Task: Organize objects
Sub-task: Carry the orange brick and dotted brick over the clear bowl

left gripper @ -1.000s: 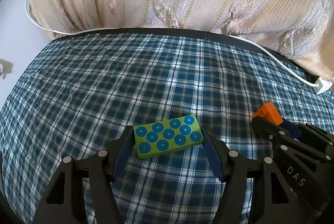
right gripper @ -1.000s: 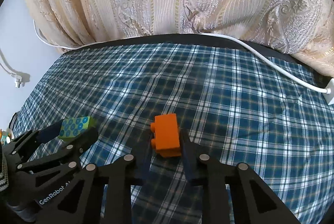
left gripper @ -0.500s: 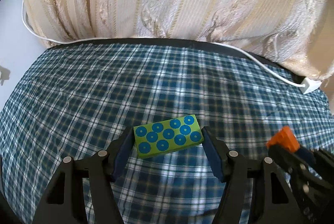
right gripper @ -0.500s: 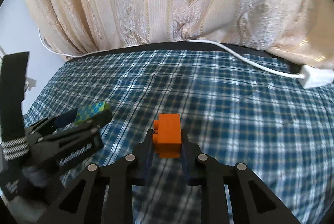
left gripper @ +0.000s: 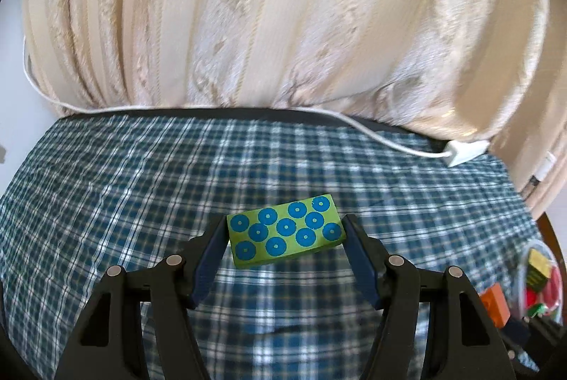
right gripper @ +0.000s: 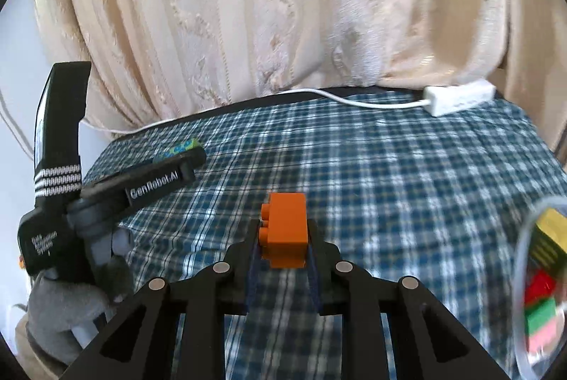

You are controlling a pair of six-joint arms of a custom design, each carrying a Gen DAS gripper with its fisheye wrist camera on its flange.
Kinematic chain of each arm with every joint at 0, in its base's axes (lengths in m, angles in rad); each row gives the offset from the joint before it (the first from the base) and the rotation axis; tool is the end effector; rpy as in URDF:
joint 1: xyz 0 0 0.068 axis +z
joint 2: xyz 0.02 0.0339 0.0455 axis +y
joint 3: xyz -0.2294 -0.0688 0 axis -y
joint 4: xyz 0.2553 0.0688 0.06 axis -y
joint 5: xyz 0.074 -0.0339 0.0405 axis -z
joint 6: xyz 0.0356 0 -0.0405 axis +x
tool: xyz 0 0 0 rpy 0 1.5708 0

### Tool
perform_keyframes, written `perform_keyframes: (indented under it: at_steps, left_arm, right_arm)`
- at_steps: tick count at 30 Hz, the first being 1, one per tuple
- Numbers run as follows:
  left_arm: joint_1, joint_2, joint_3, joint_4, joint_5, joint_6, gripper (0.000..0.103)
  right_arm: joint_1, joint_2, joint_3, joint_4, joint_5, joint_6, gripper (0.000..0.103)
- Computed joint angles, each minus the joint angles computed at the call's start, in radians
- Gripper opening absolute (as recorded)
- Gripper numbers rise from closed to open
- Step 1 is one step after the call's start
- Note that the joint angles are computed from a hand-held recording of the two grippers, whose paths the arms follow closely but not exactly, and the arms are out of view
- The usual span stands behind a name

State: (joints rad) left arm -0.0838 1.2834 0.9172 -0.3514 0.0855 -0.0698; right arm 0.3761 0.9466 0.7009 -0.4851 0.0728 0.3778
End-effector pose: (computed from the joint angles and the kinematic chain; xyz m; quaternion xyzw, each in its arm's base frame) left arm 0.2960 -0.0279 0.2261 0.0241 0.9094 -0.0705 0.4092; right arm 0.2146 0.0820 0.2227 0.0156 0.9125 0.1191 0.3911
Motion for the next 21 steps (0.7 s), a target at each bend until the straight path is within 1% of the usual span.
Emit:
perform_keyframes:
  at_steps: [6, 12, 17, 21]
  left_arm:
    - [-0.029, -0.135, -0.036, -0.038, 0.049, 0.005, 0.066]
    - [-0.061, -0.242, -0.060, -0.075, 0.087, 0.009, 0.066]
    - [-0.114, -0.321, -0.083, -0.103, 0.088, 0.019, 0.066]
    - [-0.175, -0.369, -0.101, -0.121, 0.069, 0.023, 0.066]
  right_arm:
    - [0.065, -0.224, -0.053, -0.145, 0.127, 0.079, 0.024]
    - [0.143, -0.371, -0.067, -0.270, 0.252, 0.157, 0.024]
    - [0.198, -0.489, -0.071, -0.386, 0.349, 0.221, 0.024]
    - [0.246, -0.608, -0.076, -0.518, 0.440, 0.294, 0.024]
